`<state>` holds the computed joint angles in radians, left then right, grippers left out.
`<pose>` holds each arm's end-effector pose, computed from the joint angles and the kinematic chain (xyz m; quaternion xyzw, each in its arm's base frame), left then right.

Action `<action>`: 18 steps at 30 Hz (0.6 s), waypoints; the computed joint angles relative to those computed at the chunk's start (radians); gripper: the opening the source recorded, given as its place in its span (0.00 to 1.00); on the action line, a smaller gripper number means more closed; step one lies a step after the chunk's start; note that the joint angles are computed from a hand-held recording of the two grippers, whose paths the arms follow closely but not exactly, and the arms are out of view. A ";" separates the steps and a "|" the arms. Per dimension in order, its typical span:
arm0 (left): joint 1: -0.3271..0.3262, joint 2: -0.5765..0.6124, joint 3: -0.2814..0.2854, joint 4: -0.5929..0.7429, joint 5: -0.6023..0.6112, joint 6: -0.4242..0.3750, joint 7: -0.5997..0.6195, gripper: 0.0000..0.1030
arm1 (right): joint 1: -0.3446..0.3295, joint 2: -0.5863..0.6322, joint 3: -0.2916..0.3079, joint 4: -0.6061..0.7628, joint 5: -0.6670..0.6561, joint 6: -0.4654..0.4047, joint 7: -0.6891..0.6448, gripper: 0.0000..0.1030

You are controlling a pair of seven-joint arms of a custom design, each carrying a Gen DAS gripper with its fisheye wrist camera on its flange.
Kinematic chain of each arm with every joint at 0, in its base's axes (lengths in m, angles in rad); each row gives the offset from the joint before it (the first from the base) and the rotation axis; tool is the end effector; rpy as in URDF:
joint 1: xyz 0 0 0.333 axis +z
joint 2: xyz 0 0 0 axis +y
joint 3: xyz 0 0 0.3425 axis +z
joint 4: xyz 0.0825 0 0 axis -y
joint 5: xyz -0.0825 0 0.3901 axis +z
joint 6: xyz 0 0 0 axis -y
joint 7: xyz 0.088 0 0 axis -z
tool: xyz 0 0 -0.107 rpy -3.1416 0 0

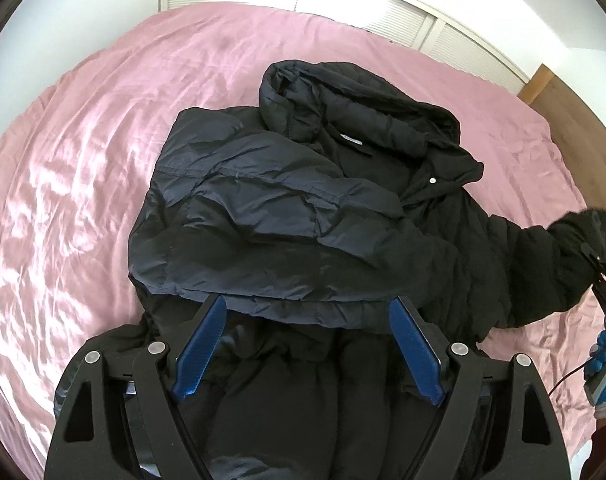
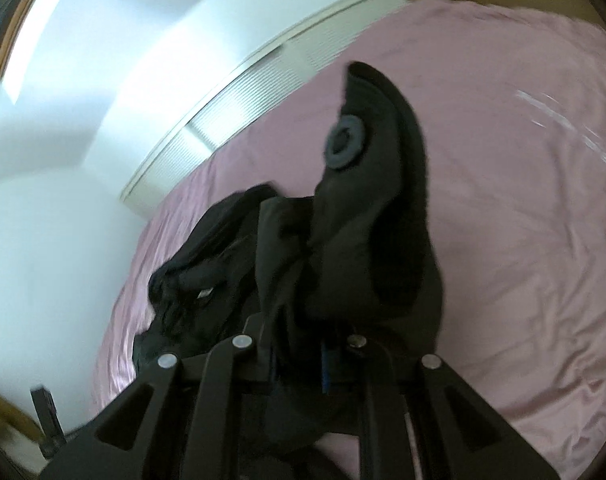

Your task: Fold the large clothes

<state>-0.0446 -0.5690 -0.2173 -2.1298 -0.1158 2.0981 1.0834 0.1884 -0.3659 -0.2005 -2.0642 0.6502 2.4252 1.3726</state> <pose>0.3870 -0.1396 0.6983 -0.7651 0.5889 -0.2367 0.1082 0.4913 -0.0227 0.6899 -0.5747 0.6814 -0.0557 0.4499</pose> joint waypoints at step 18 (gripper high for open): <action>0.053 -0.071 0.089 -0.054 -0.061 -0.013 0.105 0.80 | 0.157 0.006 0.161 0.026 -0.160 -0.053 0.029 0.14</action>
